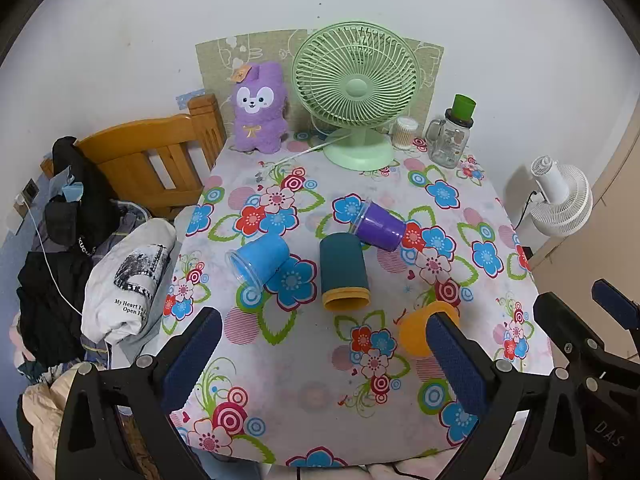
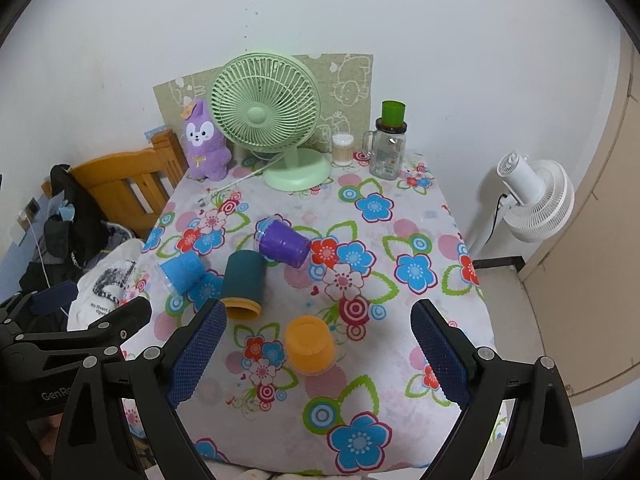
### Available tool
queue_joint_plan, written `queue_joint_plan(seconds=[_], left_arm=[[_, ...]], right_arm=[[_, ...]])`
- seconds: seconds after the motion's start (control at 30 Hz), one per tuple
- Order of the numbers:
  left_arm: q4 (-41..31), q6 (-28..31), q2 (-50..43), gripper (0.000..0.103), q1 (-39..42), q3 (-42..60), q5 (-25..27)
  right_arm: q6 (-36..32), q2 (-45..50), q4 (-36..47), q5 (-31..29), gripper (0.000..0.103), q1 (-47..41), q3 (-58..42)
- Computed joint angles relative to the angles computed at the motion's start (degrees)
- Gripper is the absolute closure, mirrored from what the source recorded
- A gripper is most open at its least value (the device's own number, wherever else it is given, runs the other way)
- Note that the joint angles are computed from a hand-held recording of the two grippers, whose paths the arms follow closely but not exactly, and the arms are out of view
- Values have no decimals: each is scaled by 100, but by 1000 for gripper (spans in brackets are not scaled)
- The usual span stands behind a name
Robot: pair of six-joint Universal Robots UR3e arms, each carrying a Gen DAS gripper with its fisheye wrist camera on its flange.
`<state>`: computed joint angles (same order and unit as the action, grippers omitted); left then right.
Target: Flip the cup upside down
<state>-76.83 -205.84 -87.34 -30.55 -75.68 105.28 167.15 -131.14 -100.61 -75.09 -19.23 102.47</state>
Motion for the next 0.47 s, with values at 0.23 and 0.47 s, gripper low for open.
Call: queue_joint_plan(seconds=[0.23,0.47], left_arm=[[7,-1,-75,0,-38,49,-2],[-38,-25,-116,0,-57,92,6]], right_arm=[[-44,22,15,-7,8,-55,-31],[-128,-9,189,90,8,-179,-68]])
